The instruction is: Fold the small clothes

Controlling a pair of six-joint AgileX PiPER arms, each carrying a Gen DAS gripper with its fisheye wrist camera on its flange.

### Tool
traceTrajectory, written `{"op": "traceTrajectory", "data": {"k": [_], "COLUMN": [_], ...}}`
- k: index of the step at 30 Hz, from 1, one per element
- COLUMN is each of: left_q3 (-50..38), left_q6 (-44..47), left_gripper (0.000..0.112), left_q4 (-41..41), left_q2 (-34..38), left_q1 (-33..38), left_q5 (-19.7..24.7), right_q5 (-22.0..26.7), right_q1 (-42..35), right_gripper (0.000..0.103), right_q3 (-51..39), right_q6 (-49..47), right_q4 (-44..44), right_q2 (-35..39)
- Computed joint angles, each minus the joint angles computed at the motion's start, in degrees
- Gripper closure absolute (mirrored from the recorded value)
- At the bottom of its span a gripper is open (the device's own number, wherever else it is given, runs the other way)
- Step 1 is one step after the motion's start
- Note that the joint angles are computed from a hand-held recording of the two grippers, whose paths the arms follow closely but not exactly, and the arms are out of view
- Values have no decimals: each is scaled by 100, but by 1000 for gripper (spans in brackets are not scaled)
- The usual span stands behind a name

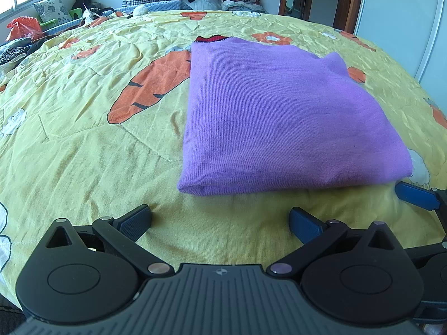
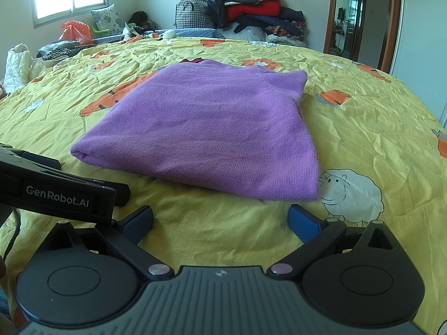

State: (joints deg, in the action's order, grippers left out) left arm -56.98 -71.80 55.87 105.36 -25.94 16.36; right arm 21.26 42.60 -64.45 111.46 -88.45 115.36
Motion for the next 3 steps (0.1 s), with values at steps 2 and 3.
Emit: {"op": "traceTrajectory", "data": {"k": [2, 3], "left_q3": [36, 16], "left_q6": [-138, -60], "left_gripper": [9, 9], "left_q4": [109, 39], "left_q2": [-19, -13], "left_q1": [16, 13], "left_q5": [-41, -24], "right_q5": [3, -1], "right_q1": [3, -1], "right_gripper": [0, 0], "right_q3": [14, 2], "right_q6": [21, 4], "right_q4": [-21, -8], "right_q2": [-6, 0]}}
